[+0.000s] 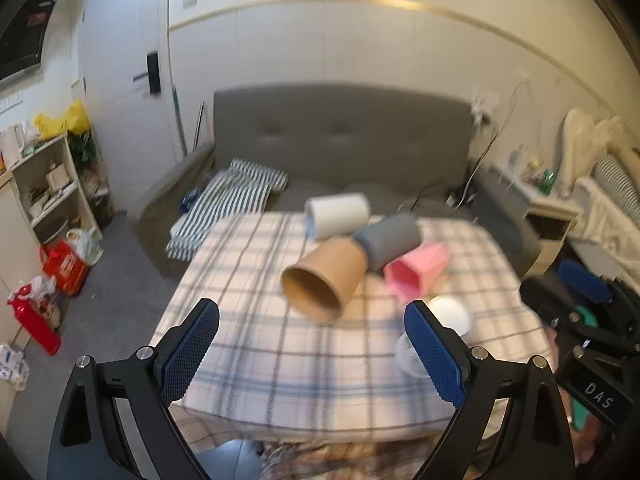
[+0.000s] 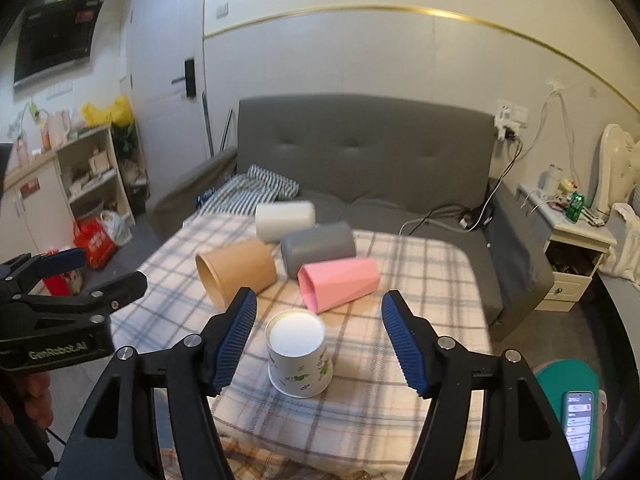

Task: Flip cup upside down

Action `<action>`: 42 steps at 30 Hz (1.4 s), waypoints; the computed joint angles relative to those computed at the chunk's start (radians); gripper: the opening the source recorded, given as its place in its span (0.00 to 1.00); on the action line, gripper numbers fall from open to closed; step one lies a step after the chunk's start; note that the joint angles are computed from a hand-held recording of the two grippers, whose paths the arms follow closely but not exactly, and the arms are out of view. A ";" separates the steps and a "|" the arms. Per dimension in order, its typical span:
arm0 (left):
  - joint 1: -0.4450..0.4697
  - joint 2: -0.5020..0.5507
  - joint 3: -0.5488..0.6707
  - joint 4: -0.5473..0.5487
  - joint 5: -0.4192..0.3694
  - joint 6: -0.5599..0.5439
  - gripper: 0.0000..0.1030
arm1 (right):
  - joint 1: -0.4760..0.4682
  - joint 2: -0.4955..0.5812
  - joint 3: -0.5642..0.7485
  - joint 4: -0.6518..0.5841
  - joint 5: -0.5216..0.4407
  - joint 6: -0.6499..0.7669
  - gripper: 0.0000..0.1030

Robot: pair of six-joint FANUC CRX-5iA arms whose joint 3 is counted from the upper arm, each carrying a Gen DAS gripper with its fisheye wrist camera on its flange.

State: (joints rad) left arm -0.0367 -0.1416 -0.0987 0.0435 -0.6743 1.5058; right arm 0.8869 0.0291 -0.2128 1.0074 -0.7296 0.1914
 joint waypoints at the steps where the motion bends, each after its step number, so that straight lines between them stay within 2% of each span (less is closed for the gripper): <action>1: 0.001 -0.025 -0.032 0.022 0.037 -0.015 0.94 | 0.003 -0.019 -0.023 0.026 0.002 -0.028 0.71; 3: 0.001 -0.073 -0.104 0.070 0.112 -0.054 0.94 | 0.009 -0.056 -0.072 0.085 -0.002 -0.096 0.76; 6: -0.009 -0.109 -0.151 0.069 0.147 -0.054 0.97 | 0.027 -0.102 -0.134 0.123 -0.020 -0.154 0.84; 10: -0.029 -0.157 -0.198 -0.003 0.180 -0.017 0.99 | 0.053 -0.143 -0.205 0.175 -0.052 -0.230 1.00; 13: -0.038 -0.180 -0.220 -0.047 0.181 0.000 1.00 | 0.063 -0.162 -0.245 0.188 -0.054 -0.272 1.00; 16: -0.049 -0.193 -0.222 -0.117 0.158 0.082 1.00 | 0.075 -0.163 -0.266 0.178 -0.065 -0.291 1.00; 21: -0.045 -0.214 -0.250 -0.130 0.158 0.139 1.00 | 0.089 -0.155 -0.278 0.134 -0.078 -0.289 1.00; 28: -0.030 -0.213 -0.279 -0.066 0.168 0.076 1.00 | 0.095 -0.144 -0.277 0.112 -0.079 -0.277 1.00; 42: -0.026 -0.204 -0.282 -0.037 0.152 0.039 1.00 | 0.099 -0.133 -0.272 0.111 -0.076 -0.268 1.00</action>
